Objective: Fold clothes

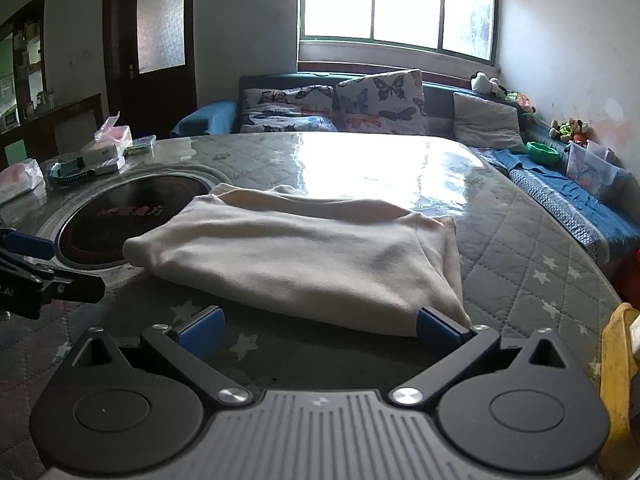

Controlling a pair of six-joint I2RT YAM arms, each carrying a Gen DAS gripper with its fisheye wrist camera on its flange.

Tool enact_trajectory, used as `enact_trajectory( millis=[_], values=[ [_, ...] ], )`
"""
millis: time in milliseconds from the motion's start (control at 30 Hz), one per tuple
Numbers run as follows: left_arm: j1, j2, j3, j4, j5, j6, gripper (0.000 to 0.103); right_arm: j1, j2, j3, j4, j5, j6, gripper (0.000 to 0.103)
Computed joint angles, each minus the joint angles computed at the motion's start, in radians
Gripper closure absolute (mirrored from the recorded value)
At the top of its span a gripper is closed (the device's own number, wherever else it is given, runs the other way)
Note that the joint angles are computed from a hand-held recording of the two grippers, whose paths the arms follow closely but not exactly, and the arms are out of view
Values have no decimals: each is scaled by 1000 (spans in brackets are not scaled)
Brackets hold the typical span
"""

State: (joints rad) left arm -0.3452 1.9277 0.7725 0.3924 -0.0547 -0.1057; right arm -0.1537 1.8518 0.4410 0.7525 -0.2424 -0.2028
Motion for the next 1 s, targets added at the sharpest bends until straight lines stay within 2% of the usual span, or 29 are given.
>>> enact_trajectory(
  millis=[200, 533, 1000],
  values=[
    [1, -56, -72, 53, -4, 4, 0, 15, -33, -41, 29, 16, 5, 0],
    [-5, -122, -154, 73, -6, 10, 0, 36, -92, -97, 24, 27, 13, 0],
    [-31, -133, -227, 122, -46, 11, 0, 77, -75, -123, 19, 63, 40, 0]
  ],
)
